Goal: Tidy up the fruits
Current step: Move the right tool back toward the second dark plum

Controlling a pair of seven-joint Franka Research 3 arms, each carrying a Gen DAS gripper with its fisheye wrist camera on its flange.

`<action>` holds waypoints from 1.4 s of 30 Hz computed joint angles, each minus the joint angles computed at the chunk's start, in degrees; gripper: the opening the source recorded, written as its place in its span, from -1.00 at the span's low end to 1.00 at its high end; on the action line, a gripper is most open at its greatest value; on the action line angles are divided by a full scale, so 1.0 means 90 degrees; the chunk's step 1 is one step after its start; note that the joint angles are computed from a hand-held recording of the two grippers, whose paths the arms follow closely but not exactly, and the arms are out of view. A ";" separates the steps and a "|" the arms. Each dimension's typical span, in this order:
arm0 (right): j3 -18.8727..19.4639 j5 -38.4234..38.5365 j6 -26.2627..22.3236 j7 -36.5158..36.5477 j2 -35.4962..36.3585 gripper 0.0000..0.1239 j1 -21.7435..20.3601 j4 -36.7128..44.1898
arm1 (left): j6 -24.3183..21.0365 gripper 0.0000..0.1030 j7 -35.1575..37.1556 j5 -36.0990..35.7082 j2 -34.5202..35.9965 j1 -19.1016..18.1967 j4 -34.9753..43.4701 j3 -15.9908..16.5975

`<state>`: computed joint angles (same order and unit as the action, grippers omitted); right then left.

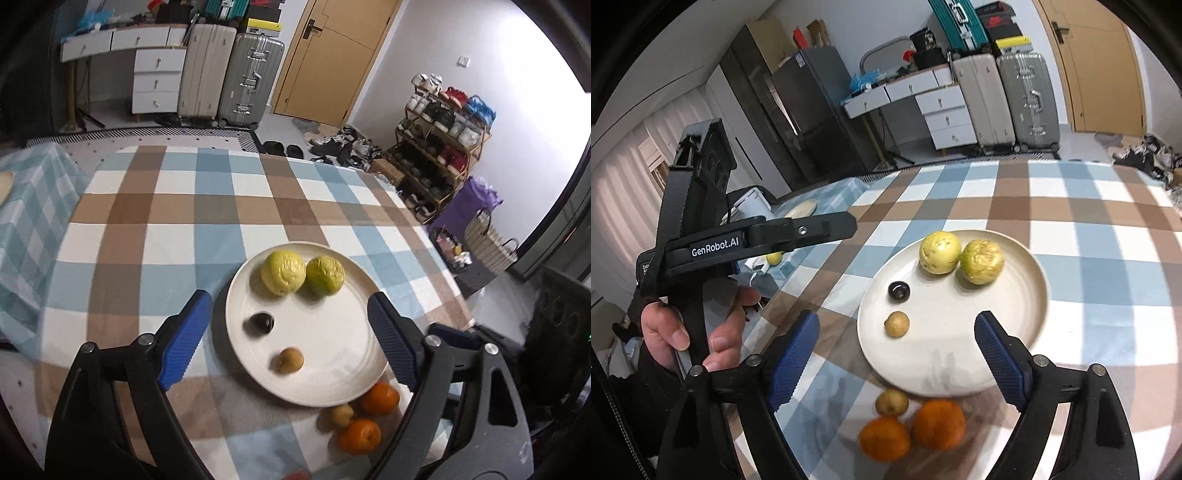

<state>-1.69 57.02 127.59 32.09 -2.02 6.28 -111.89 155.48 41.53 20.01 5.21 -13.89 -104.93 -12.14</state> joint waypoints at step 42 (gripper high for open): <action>-0.0875 0.0398 -0.0414 -0.0935 -0.2395 0.63 -0.0237 -0.3334 | 0.0029 0.98 -0.3892 0.1644 -0.1705 -0.0706 -0.3023 -0.0934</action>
<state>-9.56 60.60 123.86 23.67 -23.57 4.14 -141.89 155.74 6.50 34.80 -10.13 -20.24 -132.13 -20.55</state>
